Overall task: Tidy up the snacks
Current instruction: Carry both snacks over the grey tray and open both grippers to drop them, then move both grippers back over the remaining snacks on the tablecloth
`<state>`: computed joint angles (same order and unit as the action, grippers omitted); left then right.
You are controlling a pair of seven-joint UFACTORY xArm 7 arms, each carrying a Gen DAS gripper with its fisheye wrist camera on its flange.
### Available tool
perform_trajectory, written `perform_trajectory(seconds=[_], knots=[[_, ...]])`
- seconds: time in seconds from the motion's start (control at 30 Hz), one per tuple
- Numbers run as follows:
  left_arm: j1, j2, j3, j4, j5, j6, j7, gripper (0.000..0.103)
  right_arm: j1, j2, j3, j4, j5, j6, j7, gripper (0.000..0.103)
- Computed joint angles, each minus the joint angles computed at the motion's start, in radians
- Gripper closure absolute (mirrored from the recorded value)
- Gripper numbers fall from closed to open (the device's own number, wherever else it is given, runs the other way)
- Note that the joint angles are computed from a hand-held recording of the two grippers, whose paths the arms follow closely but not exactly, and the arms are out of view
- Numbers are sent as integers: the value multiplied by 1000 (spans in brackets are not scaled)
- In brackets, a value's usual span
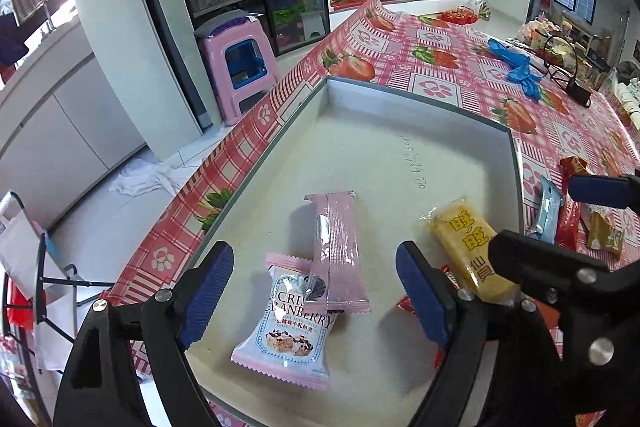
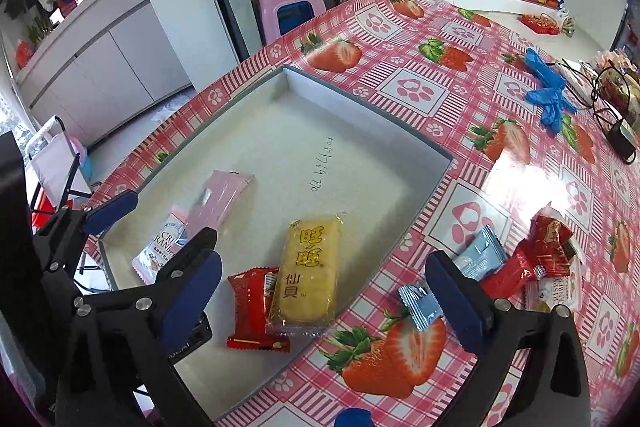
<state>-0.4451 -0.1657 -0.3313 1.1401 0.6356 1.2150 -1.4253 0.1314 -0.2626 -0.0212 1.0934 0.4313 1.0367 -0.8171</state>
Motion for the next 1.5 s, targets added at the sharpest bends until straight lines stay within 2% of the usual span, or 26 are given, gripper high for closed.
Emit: perform_trajectory(seconds=[0.9,1.37,1.5], knots=[[-66,102,15,138,18,57,47,17,-60,12,-46,31,45,48,-28,1],[-145,211,40,276,52,133,96,17,-114,42,-73,63,77,81,-46,1],[-166,237,52,309,52,125,131,16,-144,72,-77,78,45,57,-39,1]])
